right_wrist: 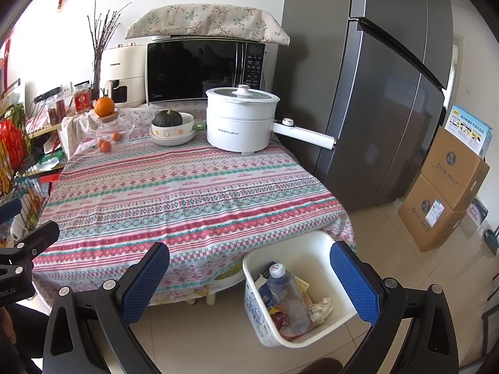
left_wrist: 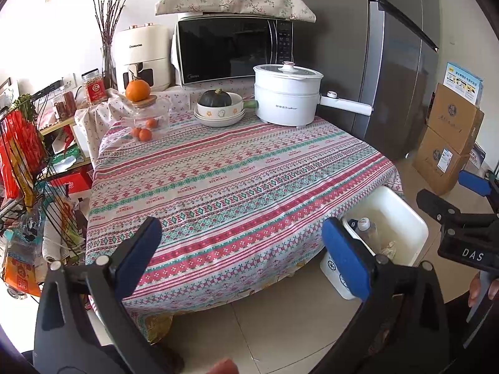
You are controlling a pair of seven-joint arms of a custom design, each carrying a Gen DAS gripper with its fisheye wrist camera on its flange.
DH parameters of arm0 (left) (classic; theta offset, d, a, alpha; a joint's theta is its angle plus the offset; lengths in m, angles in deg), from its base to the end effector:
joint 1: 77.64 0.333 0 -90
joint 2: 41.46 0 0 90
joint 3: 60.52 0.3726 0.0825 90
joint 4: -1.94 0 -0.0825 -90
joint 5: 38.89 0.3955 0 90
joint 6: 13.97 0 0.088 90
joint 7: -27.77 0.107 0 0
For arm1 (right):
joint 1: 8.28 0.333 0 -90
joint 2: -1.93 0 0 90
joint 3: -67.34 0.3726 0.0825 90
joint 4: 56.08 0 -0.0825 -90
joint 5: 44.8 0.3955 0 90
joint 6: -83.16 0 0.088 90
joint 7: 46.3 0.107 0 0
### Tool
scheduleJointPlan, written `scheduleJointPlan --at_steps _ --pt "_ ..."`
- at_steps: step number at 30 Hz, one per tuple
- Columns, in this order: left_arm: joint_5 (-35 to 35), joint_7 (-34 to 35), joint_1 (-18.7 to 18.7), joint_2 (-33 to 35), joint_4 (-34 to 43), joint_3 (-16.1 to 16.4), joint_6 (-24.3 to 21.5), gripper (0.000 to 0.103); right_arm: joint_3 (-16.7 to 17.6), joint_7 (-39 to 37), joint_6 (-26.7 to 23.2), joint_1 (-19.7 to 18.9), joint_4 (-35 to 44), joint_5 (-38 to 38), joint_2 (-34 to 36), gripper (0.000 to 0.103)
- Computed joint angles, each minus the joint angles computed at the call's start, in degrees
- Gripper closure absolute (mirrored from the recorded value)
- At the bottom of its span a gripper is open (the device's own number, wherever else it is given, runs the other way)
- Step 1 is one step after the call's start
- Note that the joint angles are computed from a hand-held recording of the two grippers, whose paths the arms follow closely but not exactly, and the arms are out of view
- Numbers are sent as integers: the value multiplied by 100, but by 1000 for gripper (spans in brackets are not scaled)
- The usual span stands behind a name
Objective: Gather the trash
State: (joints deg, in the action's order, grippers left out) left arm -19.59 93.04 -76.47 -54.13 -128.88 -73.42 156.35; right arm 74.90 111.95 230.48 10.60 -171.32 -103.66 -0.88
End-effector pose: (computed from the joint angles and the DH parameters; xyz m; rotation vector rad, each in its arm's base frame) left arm 0.5070 -0.1389 0.5970 -1.5984 1.7614 -0.8687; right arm 0.5229 0.2773 0.5895 -1.6855 1.6893 -0.9912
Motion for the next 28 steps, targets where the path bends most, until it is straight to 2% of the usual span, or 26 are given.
scheduleJointPlan --at_steps 25,28 --pt "-233 180 -124 20 38 84 -149 1 1 0 -5 -9 -19 2 -15 0" --pt "-427 302 -230 27 49 178 -210 1 -3 17 10 -17 -31 -9 -25 0"
